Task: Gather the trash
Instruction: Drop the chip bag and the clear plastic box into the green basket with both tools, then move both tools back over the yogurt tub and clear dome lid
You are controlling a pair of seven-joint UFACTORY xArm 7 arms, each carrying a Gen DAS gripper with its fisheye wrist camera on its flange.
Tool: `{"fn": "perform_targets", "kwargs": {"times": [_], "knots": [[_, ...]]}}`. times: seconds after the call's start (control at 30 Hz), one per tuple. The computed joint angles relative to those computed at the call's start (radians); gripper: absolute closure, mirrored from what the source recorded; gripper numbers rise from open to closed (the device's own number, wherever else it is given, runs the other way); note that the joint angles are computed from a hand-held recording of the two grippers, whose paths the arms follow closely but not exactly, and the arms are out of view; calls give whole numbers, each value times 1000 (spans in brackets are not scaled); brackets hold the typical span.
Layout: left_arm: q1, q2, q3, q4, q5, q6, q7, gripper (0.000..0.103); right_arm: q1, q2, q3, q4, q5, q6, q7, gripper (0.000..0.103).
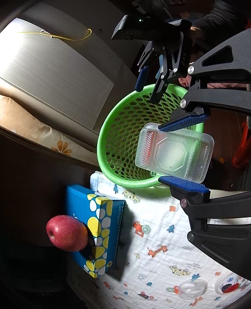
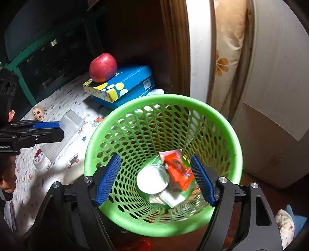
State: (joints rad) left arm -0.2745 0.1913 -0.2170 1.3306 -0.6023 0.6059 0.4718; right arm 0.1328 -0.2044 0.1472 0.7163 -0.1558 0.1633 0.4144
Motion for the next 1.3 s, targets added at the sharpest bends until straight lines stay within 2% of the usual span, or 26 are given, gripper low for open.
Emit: {"fn": "perform_targets", "kwargs": {"times": [0.4,0.53,0.6,0.8,0.87,0.9,0.97,1.1,1.23,1.3], "knots": [[-51,118,-34,99,88,-8,-109,56,1,-81,-36,-80,78,-41,-36,20],[-53,128,-41,97,95,-25,-130,46,4,-87,-38,-89,99,-44,-47,20],[-55,118,-38,80,110,-39,-143,45,-2,-89,-30,-91,101,-46,-44,19],[-56,33,-8,-32,167,-122,-215,33,10,-80,-14,-80,102,-46,-50,16],[-61,-6,15,-82,221,-157,-275,23,20,-69,-8,-68,101,-48,-53,16],[-61,-24,23,-108,242,-178,-300,22,23,-64,-3,-63,98,-49,-52,16],[-55,-62,39,-157,288,-206,-348,21,37,-48,2,-46,99,-53,-55,15],[-45,-138,82,-261,463,-254,-510,19,80,-8,2,-6,113,-55,-77,15],[1,-202,105,-346,544,-280,-612,18,117,37,7,43,125,-54,-102,14],[30,-226,113,-379,627,-285,-688,18,144,63,5,68,147,-54,-124,14]]}}
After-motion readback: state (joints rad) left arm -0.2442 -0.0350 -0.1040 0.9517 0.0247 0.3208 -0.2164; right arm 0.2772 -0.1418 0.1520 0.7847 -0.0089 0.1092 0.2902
